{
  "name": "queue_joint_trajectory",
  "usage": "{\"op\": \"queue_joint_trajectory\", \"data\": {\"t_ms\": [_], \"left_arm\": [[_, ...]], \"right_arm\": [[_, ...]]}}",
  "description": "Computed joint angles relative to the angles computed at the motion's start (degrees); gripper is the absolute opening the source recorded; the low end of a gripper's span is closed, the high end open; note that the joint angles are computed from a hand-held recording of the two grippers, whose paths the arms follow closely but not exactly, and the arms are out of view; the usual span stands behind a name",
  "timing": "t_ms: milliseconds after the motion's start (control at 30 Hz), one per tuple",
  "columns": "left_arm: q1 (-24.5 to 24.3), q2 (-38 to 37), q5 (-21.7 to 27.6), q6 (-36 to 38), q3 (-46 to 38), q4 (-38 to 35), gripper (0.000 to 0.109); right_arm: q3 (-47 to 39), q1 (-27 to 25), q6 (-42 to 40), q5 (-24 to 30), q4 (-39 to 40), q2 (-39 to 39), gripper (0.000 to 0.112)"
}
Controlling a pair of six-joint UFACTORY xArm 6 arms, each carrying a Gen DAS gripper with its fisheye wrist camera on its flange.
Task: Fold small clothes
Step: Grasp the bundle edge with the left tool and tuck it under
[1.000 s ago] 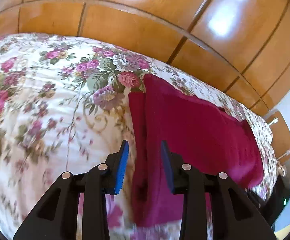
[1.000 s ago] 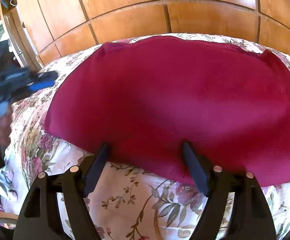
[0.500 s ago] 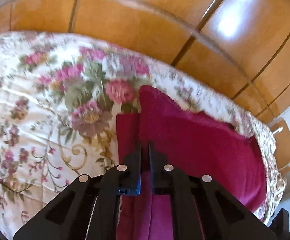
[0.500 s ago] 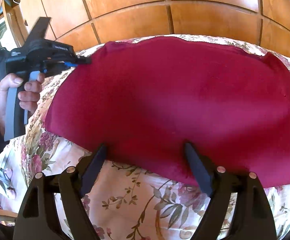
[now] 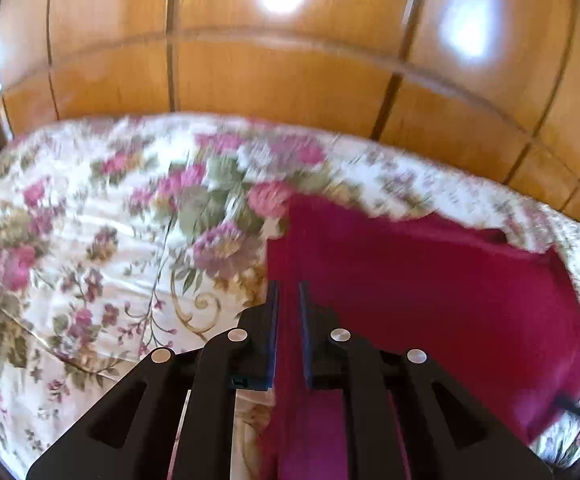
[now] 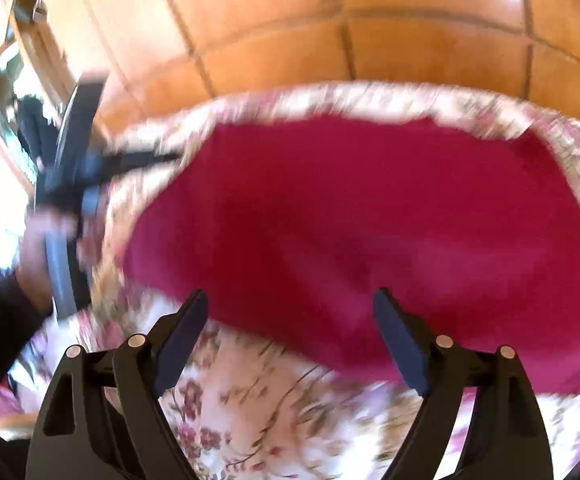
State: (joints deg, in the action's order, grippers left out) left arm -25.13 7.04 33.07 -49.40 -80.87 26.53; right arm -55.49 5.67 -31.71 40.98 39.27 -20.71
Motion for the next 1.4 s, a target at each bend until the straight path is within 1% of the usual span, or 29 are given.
{"op": "queue_joint_trajectory", "data": {"t_ms": [33, 67, 133, 200, 267, 300, 333, 367, 400, 433, 500, 567, 600, 667, 700, 733, 767, 867, 933, 1033, 1167, 1300, 1400], "left_arm": [[-0.7, -1.1, -1.5, -0.8, 1.1, 1.5, 0.008], [-1.3, -1.4, -2.0, -0.7, 1.4, 2.1, 0.008], [-2.6, -1.2, -2.1, 1.4, 1.4, 1.6, 0.008], [-3.7, 0.4, -1.0, 2.6, -0.1, 1.3, 0.008], [-4.3, 2.4, 1.0, 4.4, -1.7, -1.2, 0.008], [-4.2, 3.2, 2.0, 4.8, -2.2, -2.3, 0.008], [-3.8, 4.0, 3.4, 4.9, -2.5, -3.1, 0.008], [-3.3, 4.7, 3.6, 5.8, -2.6, -4.7, 0.008], [-2.7, 4.9, 2.0, 6.9, -1.8, -6.7, 0.008], [-2.4, 4.6, 0.3, 7.0, -0.8, -6.9, 0.008], [-2.7, 4.9, 1.4, 7.2, -1.6, -6.0, 0.008], [-3.3, 5.3, 4.1, 6.6, -3.4, -5.2, 0.008], [-3.5, 5.2, 5.1, 6.0, -3.9, -4.5, 0.008], [-4.0, 4.7, 6.1, 5.1, -4.1, -3.0, 0.008], [-4.2, 4.1, 6.1, 4.6, -3.5, -2.2, 0.021], [-4.3, 3.2, 5.3, 4.2, -2.6, -1.7, 0.027], [-4.5, 2.4, 4.6, 3.5, -1.8, -1.0, 0.034], [-5.4, 0.7, 4.0, 1.1, -0.3, 1.9, 0.035], [-5.6, -0.1, 3.0, 1.5, 0.5, 0.6, 0.035], [-6.3, -1.0, 2.8, 0.7, 1.2, 1.3, 0.035], [-7.3, -1.8, 3.2, 0.2, 1.8, 2.1, 0.035], [-7.8, -2.7, 3.1, 0.0, 2.9, 2.0, 0.035], [-8.3, -3.1, 2.9, -0.2, 3.7, 1.7, 0.035]], "right_arm": [[-1.6, -1.3, 0.4, -0.1, 0.9, 1.2, 0.083], [-4.1, -2.8, 1.8, -1.2, 0.4, 3.5, 0.083], [-8.1, -4.6, 5.2, -2.6, -2.3, 7.9, 0.083], [-14.3, -6.9, 9.7, -1.8, -4.2, 14.5, 0.083], [-18.3, -8.3, 15.2, -2.3, -9.7, 19.4, 0.081], [-20.7, -9.1, 20.0, -2.5, -14.7, 22.5, 0.08], [-22.3, -9.8, 22.8, -2.1, -17.6, 24.6, 0.077], [-23.3, -10.6, 23.8, -2.0, -18.4, 26.4, 0.071], [-22.9, -11.5, 22.7, -3.1, -16.8, 27.3, 0.071], [-22.9, -11.8, 20.9, -4.1, -15.0, 27.8, 0.071], [-21.8, -11.0, 20.3, -5.8, -16.4, 27.2, 0.072], [-21.9, -10.9, 19.7, -5.4, -17.1, 26.8, 0.072], [-22.3, -11.3, 18.5, -4.0, -15.8, 26.5, 0.073], [-22.6, -12.4, 14.9, -2.3, -11.5, 25.7, 0.079], [-21.3, -13.1, 12.8, -2.0, -9.0, 24.0, 0.08], [-20.0, -13.5, 11.6, -2.7, -7.4, 22.6, 0.082], [-19.3, -14.1, 11.0, -2.7, -6.4, 21.9, 0.087], [-17.0, -16.3, 8.6, 0.2, -2.5, 19.6, 0.088], [-15.1, -17.5, 8.4, 1.9, -0.9, 18.4, 0.088], [-12.2, -19.2, 7.6, 4.2, 2.4, 17.3, 0.088], [-8.3, -20.2, 4.7, 4.7, 7.8, 14.8, 0.089], [-6.5, -21.4, 2.5, 7.6, 12.5, 13.3, 0.089], [-5.1, -21.7, 1.1, 9.5, 14.1, 11.8, 0.088]]}}
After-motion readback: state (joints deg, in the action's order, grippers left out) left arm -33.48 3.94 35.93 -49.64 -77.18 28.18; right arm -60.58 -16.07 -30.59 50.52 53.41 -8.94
